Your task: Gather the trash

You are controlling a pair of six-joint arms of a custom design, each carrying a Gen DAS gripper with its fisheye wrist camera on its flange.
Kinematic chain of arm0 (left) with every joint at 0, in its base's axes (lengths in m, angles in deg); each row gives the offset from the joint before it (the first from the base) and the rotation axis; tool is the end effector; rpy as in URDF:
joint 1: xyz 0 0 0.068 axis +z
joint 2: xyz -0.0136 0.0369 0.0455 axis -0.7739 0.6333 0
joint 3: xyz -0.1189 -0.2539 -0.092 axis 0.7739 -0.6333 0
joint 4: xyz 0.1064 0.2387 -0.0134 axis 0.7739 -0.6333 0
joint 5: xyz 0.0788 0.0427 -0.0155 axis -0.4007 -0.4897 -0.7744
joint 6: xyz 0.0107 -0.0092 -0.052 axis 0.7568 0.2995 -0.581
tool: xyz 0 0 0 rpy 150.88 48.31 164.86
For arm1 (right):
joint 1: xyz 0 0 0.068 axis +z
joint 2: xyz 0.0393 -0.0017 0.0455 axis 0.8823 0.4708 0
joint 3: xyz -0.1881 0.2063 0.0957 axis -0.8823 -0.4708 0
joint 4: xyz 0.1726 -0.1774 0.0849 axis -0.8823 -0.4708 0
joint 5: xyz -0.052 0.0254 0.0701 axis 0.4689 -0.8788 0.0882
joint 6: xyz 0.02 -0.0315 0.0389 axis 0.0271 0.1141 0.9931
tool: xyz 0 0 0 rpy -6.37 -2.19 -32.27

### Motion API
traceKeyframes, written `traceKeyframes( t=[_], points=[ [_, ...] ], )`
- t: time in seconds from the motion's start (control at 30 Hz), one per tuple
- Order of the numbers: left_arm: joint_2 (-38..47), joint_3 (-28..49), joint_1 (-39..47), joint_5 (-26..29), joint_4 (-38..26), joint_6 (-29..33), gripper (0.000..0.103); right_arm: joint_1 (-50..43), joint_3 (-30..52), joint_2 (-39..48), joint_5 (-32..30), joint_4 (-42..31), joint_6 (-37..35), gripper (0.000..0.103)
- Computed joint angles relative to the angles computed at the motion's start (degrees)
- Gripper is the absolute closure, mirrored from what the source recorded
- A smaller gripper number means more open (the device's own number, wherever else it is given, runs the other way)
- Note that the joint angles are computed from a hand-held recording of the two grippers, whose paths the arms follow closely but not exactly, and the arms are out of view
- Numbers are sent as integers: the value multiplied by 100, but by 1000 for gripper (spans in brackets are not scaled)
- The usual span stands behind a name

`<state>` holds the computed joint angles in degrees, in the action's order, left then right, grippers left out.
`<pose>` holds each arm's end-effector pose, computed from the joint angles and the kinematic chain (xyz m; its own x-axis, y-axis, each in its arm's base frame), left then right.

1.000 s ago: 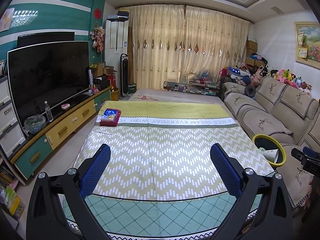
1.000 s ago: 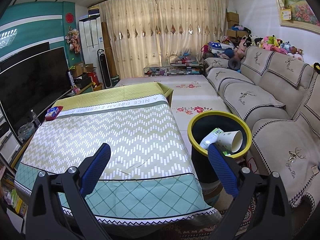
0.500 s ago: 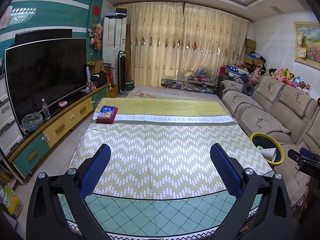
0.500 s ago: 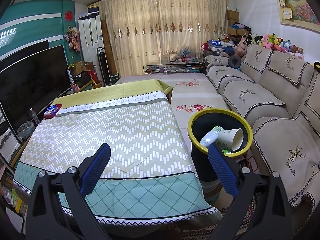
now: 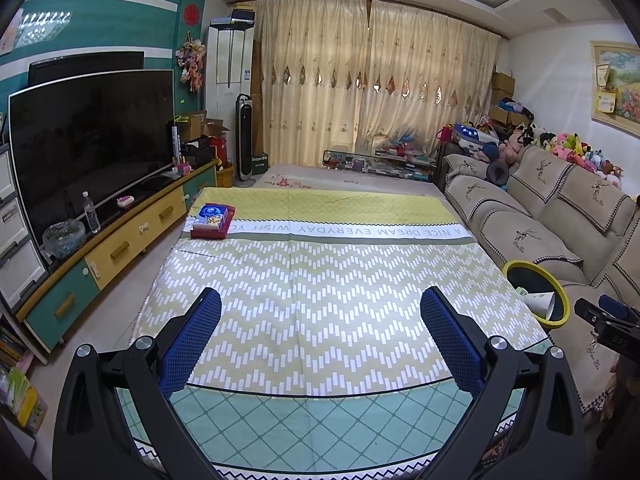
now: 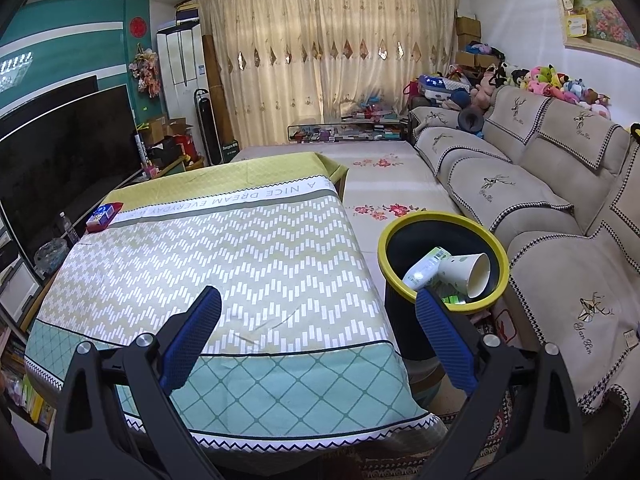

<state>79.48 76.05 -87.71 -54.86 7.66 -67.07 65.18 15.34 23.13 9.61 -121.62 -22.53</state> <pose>0.1838 -0.1153 0.2756 -0.4871 -0.0957 -0.8681 -0.0446 0.9954 -0.0848 0.1462 0.0051 0.2980 -0.5568 0.0931 -0.8254 0.0878 0.9947 0.0530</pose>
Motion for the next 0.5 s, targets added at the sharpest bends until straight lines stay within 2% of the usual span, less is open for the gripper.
traceKeyframes(
  t=[0.17, 0.27, 0.4, 0.47, 0.5],
  points=[
    [58, -99, 37, 103, 271, 143, 5, 8, -1, 107, -18, 55, -4, 10],
    [280, -7, 242, 392, 349, 237, 5, 38, 37, 381, -45, 235, -71, 10],
    [1077, 264, 1064, 1148, 664, 421, 5, 41, 246, 1264, -220, 753, -166, 7],
    [1730, 509, 1541, 1389, 928, 542, 5, 107, 461, 1986, -292, 1104, -216, 7],
    [1994, 626, 1699, 1467, 996, 600, 5, 112, 480, 2003, -283, 1078, -212, 7]
  ],
)
